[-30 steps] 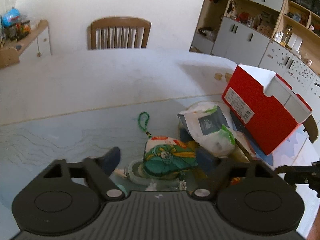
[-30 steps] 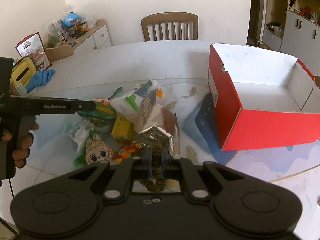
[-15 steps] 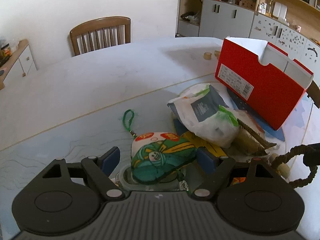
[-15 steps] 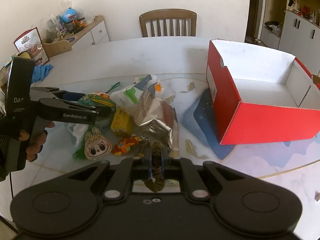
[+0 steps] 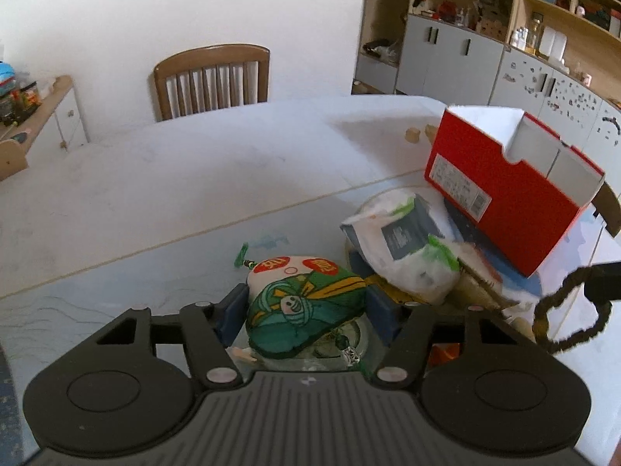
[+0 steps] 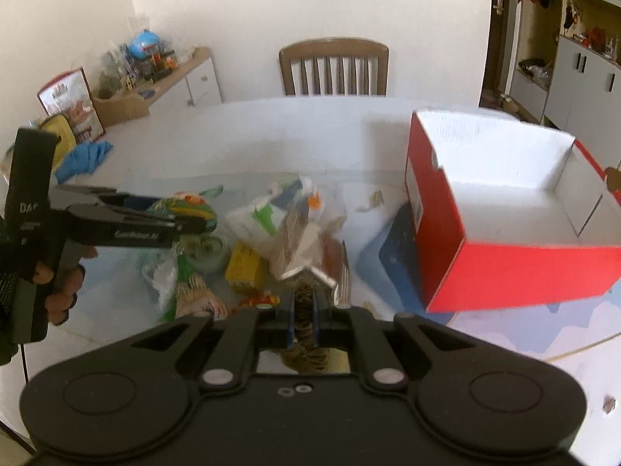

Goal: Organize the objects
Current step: 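Grasp the green embroidered pouch with the left tool while the right tool grasps the brown bracelet, then carry the pouch and bracelet into the red shoebox with both tools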

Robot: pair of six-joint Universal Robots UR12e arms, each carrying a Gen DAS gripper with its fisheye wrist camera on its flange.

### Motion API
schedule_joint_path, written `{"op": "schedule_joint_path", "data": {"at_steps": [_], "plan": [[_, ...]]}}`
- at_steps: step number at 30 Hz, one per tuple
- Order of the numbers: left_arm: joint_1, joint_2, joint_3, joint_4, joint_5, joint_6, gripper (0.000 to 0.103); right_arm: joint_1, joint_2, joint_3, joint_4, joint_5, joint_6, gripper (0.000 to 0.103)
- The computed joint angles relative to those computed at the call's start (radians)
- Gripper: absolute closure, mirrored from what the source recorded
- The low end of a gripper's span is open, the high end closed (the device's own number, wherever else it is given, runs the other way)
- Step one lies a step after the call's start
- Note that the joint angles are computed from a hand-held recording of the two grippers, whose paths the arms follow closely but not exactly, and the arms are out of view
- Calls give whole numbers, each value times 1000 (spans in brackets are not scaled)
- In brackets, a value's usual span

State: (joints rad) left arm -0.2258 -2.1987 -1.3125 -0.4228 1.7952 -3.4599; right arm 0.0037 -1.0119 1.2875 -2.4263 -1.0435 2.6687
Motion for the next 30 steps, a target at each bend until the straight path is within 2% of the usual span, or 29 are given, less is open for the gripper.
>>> {"op": "schedule_joint_path", "data": {"at_steps": [7,14,22,30], "plan": [[-8,36,11,6,9,-21,38,-26,11,-53,-13,89,-12,96],[-30,6,125,-62,11,-54,38,-54,61,-154,17,140,-40,96],[-62,-97,332,-174,22,-88,38,-94,138,-281,26,193,-61,96],[-94,-258,634,-327,23,-78,38,-129,222,-411,76,204,-66,96]]}}
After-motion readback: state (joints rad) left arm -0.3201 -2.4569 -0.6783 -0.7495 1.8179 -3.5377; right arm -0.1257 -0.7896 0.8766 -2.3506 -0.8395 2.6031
